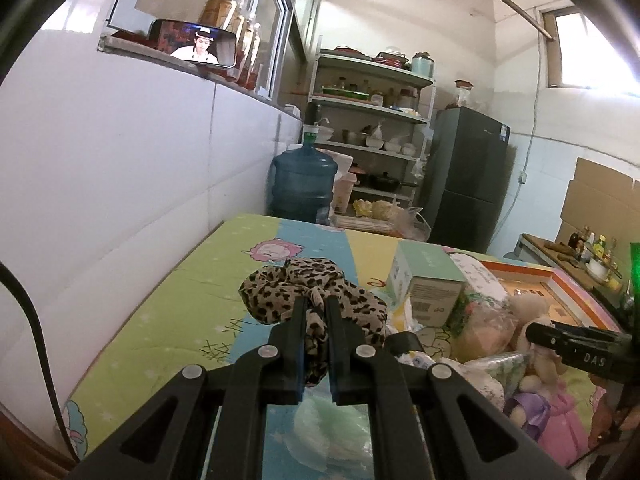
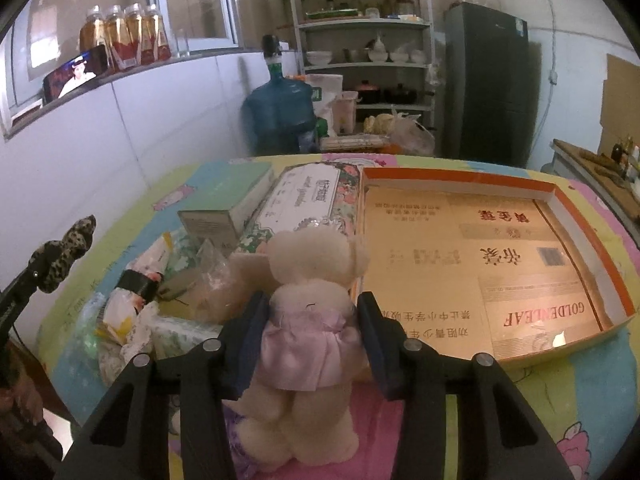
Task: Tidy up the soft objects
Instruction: 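Lift the leopard scrunchie with the left gripper while the right gripper grasps the pink-dressed teddy bear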
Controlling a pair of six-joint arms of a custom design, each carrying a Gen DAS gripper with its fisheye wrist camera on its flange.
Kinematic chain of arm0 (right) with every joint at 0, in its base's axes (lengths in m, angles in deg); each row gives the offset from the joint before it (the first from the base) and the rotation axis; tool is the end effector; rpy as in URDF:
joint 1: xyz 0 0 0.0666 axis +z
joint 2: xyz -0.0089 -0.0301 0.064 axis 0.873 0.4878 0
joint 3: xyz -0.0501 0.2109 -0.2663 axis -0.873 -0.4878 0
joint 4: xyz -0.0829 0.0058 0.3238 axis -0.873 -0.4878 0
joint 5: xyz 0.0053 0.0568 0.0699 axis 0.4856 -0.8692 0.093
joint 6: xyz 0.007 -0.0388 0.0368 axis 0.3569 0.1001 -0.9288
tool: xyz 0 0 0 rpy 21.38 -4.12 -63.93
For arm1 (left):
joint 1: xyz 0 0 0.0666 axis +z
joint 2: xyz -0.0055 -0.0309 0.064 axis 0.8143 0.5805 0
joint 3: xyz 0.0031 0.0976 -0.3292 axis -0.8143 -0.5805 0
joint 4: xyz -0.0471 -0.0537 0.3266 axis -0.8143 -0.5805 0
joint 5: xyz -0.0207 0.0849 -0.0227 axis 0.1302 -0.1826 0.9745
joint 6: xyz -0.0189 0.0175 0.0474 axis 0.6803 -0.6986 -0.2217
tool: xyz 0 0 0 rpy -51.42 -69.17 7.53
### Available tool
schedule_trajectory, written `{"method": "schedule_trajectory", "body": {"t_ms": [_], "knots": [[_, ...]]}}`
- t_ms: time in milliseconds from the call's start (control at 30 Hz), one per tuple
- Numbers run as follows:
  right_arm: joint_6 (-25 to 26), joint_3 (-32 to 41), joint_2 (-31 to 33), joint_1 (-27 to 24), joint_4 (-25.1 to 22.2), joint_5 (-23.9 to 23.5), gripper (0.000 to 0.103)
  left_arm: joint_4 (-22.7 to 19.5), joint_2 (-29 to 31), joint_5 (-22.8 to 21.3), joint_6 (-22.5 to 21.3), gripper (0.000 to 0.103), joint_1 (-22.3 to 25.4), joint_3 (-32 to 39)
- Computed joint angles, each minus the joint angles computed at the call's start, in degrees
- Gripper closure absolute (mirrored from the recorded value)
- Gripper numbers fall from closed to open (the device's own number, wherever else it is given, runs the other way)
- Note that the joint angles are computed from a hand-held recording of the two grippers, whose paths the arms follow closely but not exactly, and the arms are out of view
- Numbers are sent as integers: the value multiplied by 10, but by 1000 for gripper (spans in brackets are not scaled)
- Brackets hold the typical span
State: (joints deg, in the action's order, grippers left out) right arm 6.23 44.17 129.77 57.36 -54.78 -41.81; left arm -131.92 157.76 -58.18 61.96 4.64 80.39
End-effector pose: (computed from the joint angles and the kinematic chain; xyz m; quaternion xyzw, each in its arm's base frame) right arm 0.3457 -0.0087 0.4554 -0.1172 0.9041 0.1222 0.3924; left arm 0.2546 -0.2604 0.4548 -0.1230 0.8382 -0.0037 0.5313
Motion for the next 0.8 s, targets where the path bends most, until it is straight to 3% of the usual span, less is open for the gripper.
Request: {"method": "schedule_trajectory", "body": {"t_ms": [333, 800], "knots": [[-15, -7, -14, -32, 15, -62, 62, -3, 1, -12, -4, 95, -17, 10], [-33, 9, -29, -103, 34, -125, 63, 21, 57, 6, -66, 95, -50, 88]]}}
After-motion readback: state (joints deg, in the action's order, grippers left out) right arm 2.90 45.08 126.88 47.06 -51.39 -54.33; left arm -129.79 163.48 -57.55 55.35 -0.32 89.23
